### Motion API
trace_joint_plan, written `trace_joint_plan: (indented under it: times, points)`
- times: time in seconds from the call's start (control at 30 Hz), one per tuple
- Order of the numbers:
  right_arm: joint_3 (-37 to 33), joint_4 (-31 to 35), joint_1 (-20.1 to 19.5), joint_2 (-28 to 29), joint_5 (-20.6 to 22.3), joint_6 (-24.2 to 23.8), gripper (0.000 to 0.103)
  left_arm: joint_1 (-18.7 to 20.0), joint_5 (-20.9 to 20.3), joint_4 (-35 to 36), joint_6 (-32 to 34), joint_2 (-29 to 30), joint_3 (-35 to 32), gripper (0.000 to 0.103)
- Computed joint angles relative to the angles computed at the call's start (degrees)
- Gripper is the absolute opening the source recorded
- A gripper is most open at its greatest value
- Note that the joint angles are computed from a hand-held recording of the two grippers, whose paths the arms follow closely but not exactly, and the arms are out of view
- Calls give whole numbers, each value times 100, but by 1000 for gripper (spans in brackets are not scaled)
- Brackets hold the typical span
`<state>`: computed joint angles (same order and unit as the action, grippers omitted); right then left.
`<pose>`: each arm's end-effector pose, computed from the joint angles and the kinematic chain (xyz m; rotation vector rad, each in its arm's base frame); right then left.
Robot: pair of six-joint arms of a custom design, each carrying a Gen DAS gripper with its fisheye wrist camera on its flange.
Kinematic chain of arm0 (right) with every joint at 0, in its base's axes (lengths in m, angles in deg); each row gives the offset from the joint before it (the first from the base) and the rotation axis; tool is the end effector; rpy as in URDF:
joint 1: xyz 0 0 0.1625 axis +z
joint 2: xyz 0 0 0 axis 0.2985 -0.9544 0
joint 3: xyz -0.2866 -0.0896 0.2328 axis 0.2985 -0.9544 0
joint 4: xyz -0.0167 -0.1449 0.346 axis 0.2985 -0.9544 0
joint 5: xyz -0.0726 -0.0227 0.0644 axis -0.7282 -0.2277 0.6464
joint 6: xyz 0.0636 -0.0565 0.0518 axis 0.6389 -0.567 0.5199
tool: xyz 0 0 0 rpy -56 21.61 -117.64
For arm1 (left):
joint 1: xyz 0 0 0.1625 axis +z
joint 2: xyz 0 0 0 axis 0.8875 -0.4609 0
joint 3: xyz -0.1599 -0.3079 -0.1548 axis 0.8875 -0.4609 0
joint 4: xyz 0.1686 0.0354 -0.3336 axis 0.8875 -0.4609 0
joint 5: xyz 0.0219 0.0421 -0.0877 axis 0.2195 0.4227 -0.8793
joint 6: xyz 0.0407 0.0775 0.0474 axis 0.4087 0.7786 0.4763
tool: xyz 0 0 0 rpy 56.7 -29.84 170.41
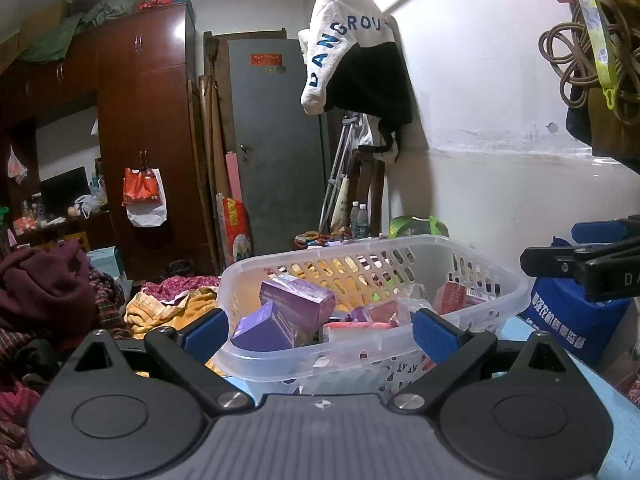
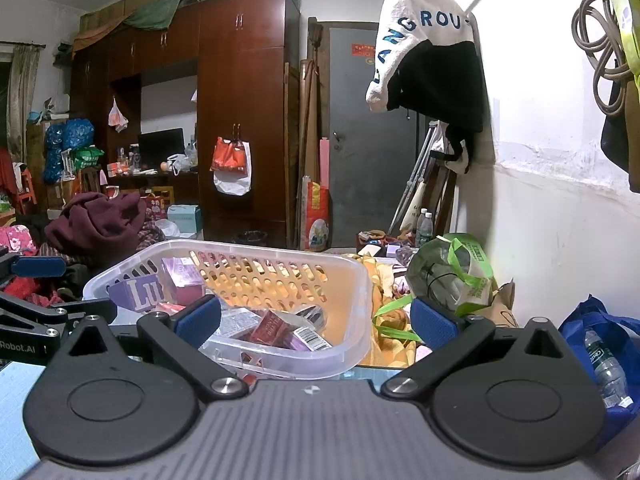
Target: Organize objects
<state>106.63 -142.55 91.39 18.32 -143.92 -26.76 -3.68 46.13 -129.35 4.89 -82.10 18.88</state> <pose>0.3474 -0.6675 0.0748 1.1335 -2.1905 1.2859 -0.1048 -0.5710 0.3143 0.5920 1.9048 -1.3725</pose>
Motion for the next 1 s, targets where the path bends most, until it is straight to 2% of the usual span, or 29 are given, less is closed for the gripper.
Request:
trace_joint_plan:
  times: [1.0]
  points:
    - [151,-114,-62,-77,139,21,103,40,1,154,-150,10,-12,100]
